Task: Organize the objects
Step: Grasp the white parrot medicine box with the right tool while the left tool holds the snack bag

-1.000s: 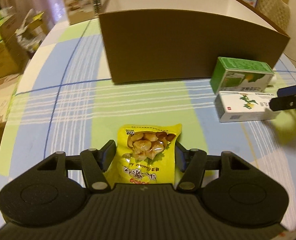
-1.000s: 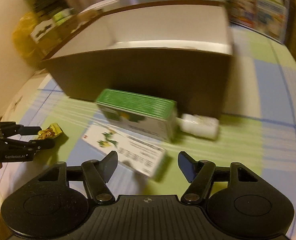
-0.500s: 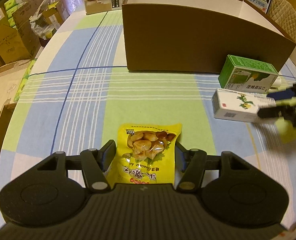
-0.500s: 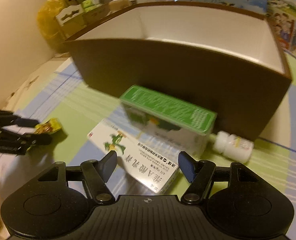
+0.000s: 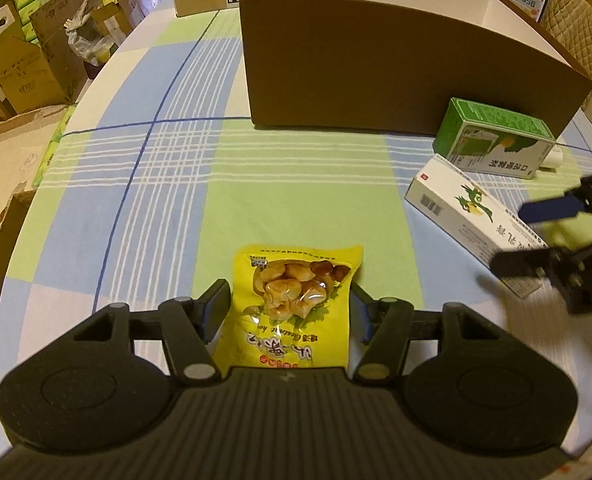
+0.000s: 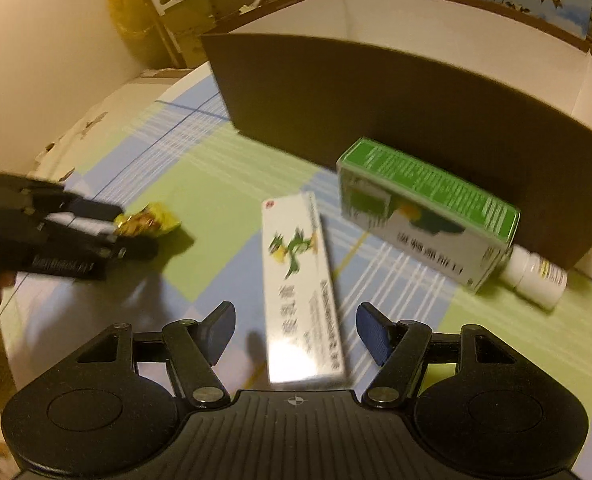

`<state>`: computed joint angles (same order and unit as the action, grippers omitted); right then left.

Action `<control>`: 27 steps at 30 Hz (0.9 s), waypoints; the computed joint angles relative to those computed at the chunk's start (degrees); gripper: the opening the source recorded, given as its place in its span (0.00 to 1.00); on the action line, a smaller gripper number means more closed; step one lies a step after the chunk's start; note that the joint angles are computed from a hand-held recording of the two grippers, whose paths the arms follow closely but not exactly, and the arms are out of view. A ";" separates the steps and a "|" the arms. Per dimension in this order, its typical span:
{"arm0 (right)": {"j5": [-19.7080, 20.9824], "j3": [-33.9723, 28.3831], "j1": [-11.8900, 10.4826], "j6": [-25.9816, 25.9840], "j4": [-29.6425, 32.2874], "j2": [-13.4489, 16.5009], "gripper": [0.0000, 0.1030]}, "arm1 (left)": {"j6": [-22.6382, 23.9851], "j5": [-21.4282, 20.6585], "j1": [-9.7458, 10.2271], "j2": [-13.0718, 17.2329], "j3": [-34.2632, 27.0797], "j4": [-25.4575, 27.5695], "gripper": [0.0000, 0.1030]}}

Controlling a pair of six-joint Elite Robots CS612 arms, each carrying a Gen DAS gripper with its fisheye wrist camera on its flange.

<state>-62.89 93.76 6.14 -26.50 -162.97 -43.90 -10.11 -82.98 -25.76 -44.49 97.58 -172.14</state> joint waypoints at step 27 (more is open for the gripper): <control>-5.99 -1.62 2.15 -5.46 -1.03 1.59 0.47 | -8.27 3.44 -1.45 -0.32 -0.20 4.48 0.71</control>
